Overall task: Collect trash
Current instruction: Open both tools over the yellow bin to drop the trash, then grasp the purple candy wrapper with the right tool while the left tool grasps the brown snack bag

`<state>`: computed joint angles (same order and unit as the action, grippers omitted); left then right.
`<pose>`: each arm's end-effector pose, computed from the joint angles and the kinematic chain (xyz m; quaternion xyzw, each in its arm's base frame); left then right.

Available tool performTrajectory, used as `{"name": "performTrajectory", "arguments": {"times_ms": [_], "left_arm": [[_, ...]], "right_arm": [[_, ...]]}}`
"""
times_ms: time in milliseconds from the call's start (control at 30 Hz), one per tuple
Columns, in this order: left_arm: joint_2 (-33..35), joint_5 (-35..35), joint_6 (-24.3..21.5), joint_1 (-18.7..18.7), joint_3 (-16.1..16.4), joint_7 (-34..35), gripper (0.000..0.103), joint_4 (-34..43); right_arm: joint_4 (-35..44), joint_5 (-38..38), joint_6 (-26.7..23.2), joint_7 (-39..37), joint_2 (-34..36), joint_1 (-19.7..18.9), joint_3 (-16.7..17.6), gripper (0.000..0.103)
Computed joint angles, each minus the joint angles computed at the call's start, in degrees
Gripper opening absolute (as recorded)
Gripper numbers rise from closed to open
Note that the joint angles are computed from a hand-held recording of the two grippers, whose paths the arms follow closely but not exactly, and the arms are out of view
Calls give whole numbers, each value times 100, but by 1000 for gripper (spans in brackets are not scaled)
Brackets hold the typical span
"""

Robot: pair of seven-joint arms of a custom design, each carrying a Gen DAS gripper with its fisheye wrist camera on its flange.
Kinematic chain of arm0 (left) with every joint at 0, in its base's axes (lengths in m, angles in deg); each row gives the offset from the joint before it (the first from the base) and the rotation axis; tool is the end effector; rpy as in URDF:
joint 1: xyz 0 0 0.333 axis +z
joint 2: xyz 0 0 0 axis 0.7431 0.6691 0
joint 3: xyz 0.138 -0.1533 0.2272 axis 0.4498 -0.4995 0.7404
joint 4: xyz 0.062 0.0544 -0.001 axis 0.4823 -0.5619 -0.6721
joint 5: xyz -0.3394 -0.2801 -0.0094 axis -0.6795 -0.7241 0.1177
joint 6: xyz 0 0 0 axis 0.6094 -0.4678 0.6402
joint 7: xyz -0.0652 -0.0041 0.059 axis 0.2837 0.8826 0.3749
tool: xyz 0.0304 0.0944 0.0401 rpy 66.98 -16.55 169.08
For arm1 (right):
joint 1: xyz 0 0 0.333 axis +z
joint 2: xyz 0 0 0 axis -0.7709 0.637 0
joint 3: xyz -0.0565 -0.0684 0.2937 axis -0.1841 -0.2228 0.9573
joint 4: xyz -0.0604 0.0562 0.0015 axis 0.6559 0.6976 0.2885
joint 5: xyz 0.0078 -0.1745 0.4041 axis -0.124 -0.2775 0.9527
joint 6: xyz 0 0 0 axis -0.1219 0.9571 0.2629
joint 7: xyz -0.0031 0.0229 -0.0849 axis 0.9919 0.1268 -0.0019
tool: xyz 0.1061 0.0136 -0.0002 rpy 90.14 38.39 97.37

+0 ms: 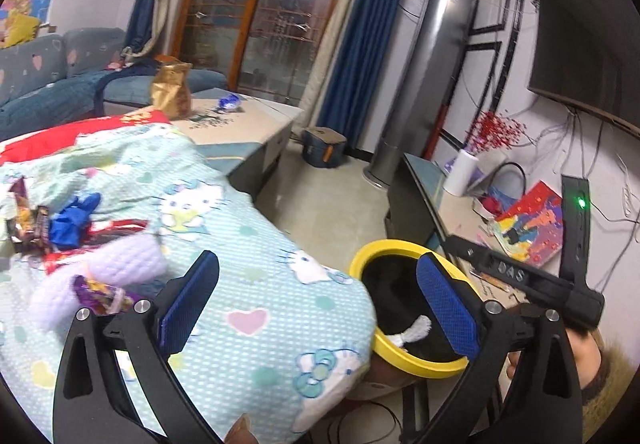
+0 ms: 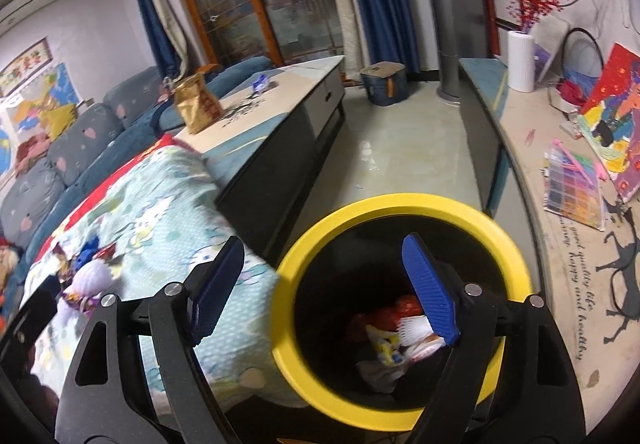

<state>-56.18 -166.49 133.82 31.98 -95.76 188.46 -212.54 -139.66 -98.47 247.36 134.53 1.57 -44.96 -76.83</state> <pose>0.5231 -0.1448 0.4837 -0.5224 0.6782 -0.4809 0.1894 0.5117 0.1899 0.4755 -0.5104 0.7368 -0.2534 0.3639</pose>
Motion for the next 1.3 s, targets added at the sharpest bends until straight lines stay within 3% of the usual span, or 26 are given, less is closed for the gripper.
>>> {"name": "performTrajectory", "arguments": {"times_ms": [533, 1100, 1300], "left_arm": [[-174, -712, 627, 439, 178, 464, 96, -21], [-60, -1071, 791, 1235, 222, 388, 96, 43], [81, -729, 949, 1375, 275, 79, 96, 92]], "right_arm": [[467, 145, 392, -879, 510, 624, 112, 73], [1252, 1682, 436, -3420, 1355, 1691, -25, 73], [1757, 1811, 280, -3771, 1841, 1965, -51, 73]]}}
